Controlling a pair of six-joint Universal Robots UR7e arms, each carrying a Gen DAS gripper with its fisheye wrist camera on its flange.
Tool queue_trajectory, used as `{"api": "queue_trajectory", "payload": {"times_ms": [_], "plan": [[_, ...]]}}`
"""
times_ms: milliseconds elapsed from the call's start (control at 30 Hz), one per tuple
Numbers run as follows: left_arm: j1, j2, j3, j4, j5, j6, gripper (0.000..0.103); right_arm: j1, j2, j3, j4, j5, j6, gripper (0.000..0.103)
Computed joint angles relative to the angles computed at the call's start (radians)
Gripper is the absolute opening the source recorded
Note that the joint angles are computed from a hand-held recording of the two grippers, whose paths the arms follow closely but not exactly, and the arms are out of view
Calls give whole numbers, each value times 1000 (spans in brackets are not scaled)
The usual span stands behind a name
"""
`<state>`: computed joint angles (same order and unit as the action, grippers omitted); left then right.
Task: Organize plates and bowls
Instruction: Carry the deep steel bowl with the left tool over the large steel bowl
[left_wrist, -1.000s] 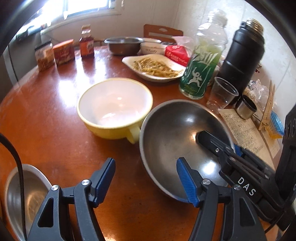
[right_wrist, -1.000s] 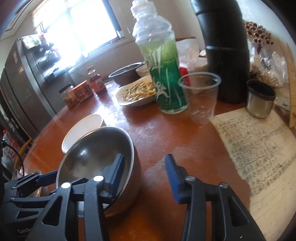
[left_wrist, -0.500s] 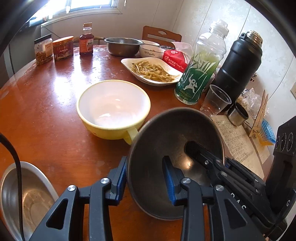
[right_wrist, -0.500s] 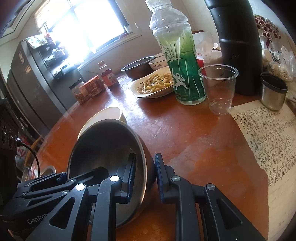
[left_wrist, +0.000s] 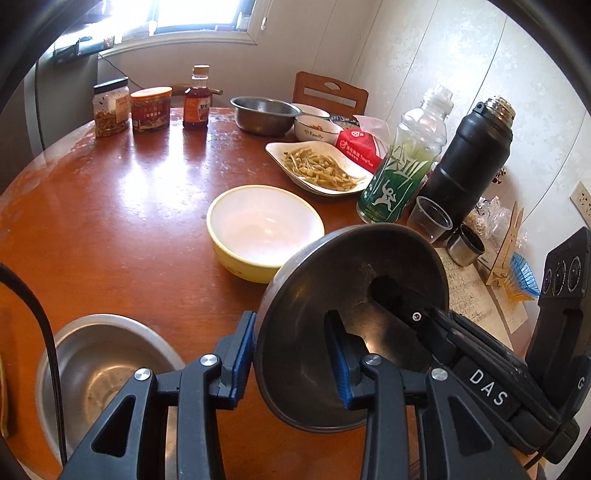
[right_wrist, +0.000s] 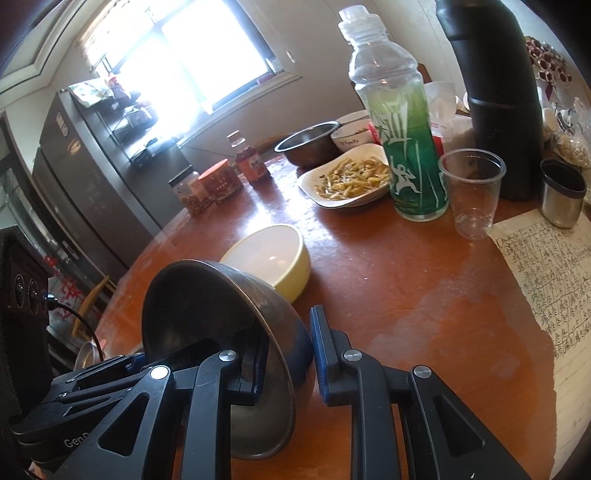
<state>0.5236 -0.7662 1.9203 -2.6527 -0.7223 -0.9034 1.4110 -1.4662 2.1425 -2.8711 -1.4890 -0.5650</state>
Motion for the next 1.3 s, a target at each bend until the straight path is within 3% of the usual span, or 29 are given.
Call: {"api": "queue_trajectory", "payload": {"times_ms": [300,767,1167,1300], "plan": [[-55,-110,99,61,68,-84,37,61,-23,39,6,17,11,23],[-144,-327,273,292,119,-357,38,163,-15,115,27,4,-4,24],[-180,-401,316,461,120,-519,38,205,-11,158,35,-23,-12,25],[-176,-408,324,464,124,-528,40,209,-2,164,35,-33,-14,26]]}}
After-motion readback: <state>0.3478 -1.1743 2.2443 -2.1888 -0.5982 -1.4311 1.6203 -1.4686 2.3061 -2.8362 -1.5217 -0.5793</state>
